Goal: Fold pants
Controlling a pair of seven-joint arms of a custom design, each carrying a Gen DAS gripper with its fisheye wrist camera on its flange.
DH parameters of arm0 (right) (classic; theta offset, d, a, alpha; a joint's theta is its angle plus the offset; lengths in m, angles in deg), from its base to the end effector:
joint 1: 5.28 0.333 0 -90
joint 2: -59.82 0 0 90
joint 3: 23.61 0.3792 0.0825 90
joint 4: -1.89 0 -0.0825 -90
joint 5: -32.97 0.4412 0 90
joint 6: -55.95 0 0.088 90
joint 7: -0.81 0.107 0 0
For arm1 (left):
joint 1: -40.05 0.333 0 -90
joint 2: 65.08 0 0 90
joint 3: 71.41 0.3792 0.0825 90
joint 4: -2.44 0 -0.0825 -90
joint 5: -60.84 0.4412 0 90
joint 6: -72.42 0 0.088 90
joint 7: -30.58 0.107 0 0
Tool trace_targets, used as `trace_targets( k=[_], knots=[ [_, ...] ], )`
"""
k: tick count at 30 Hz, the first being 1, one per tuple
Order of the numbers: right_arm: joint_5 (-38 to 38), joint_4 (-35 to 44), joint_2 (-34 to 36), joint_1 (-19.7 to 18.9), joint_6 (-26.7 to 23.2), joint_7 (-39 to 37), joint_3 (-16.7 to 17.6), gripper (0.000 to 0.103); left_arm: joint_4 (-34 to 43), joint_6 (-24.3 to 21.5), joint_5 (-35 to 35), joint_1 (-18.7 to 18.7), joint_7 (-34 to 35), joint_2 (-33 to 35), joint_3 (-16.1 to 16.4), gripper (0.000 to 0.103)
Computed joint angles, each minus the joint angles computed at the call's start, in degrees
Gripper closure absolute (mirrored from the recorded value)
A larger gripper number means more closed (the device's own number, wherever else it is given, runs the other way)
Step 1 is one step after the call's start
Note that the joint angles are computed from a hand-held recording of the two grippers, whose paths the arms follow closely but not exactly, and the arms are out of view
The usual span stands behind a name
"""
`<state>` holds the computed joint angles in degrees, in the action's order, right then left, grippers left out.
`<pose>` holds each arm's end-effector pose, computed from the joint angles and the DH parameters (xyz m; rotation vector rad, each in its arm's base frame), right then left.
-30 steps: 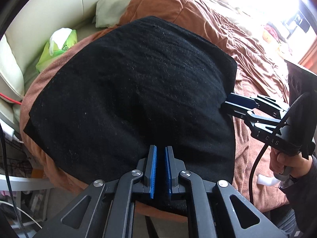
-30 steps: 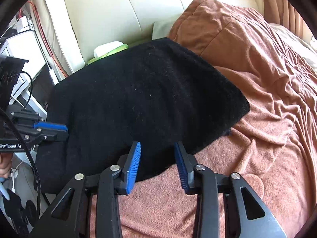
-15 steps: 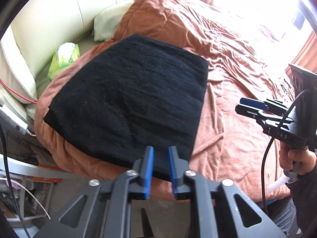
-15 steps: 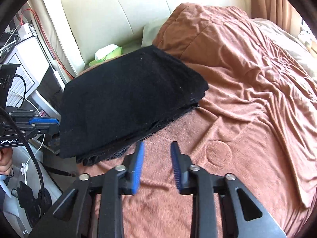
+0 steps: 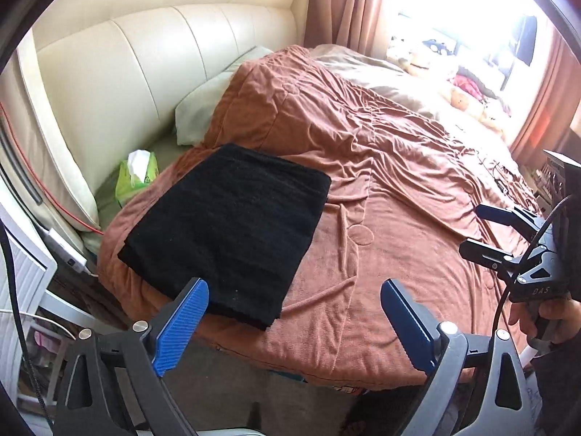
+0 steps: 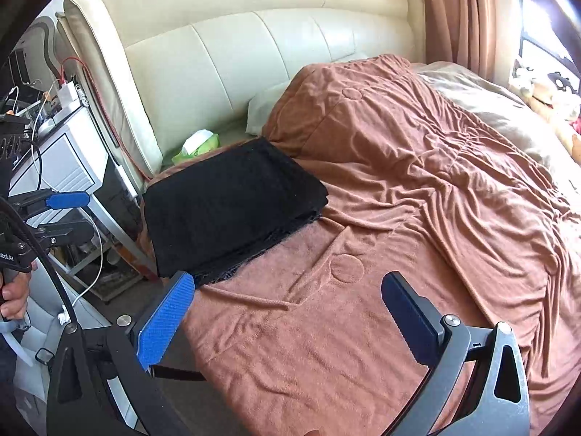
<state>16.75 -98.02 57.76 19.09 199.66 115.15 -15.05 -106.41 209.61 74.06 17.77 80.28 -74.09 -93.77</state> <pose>0.5478 0.3597 0.7244 -1.9276 1.4063 -0.5928 0.4224 -0.4405 0.6873 -1.7094 2.1104 -0.8782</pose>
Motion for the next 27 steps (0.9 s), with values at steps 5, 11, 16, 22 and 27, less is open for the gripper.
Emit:
trace_targets(
  k=[5,11,16,22,27],
  knots=[
    [-2.0,-5.14,-7.33,-0.41,-0.09,3.23,0.63,0.0,2.5,-2.49,2.36,-0.69,-1.89,-1.13,-1.77,0.001],
    [-3.32,-10.8,-16.11,-1.48,-0.85,6.08,2.02,0.0,5.37,-5.01,4.26,-1.93,-3.1,-2.09,-3.61,0.001],
    [-3.84,-15.13,-23.0,-2.18,-1.85,7.59,3.08,0.0,7.7,-6.76,7.02,-2.91,-4.62,-2.52,-5.5,0.001],
    [-3.13,-20.18,-31.21,-2.38,-3.0,8.71,3.84,0.0,9.94,-8.22,11.0,-4.36,-7.39,-2.41,-7.98,0.001],
    [-2.71,-23.92,-37.61,-2.76,-4.3,9.49,4.5,0.0,10.65,-8.77,13.52,-5.84,-9.63,-2.33,-9.25,0.001]
  ],
)
